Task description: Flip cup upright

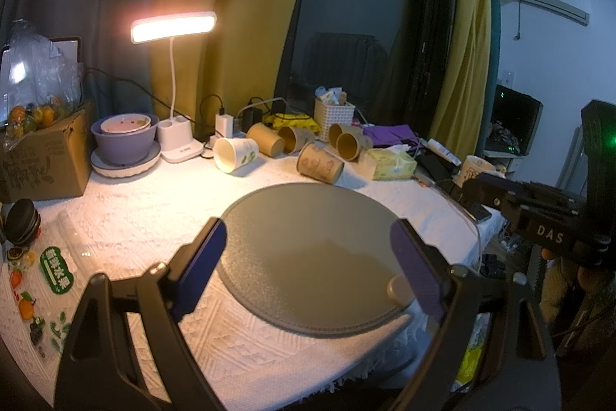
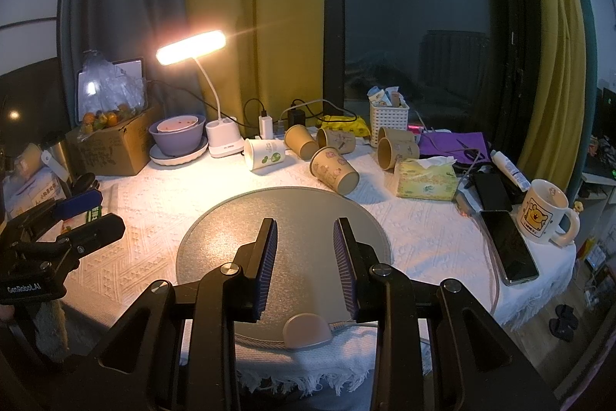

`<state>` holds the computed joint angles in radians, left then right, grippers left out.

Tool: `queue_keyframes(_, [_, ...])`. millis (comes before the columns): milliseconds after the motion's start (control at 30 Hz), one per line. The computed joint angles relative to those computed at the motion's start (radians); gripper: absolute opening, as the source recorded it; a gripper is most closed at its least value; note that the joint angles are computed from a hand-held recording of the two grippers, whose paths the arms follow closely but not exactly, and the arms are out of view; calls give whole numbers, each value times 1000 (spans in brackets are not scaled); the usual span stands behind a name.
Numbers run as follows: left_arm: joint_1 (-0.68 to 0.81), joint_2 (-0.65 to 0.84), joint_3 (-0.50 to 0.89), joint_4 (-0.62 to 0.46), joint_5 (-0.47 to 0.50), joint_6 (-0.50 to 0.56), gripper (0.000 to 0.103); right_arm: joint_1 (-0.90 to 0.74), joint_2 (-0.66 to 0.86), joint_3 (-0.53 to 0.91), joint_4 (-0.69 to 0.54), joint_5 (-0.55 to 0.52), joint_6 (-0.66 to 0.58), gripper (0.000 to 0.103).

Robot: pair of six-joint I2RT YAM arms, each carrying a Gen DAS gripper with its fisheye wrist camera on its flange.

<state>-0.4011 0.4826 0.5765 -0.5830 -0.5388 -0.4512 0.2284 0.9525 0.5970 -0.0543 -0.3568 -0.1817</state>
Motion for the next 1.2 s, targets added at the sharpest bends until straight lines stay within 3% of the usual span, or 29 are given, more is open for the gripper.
queue_keyframes(500, [-4, 2, 1, -2, -2, -3, 88, 28, -2, -9, 10, 28, 11, 32])
queue_keyframes(633, [-8, -4, -7, 0, -3, -4, 88, -19, 5, 12, -15, -17, -8, 32])
queue_keyframes(833, [120, 50, -23, 76, 124, 54, 88, -37, 56, 40, -12, -32, -27, 32])
queue_keyframes(1200, [301, 345, 50, 251, 312, 123, 88, -30, 304, 146, 73, -16, -43, 32])
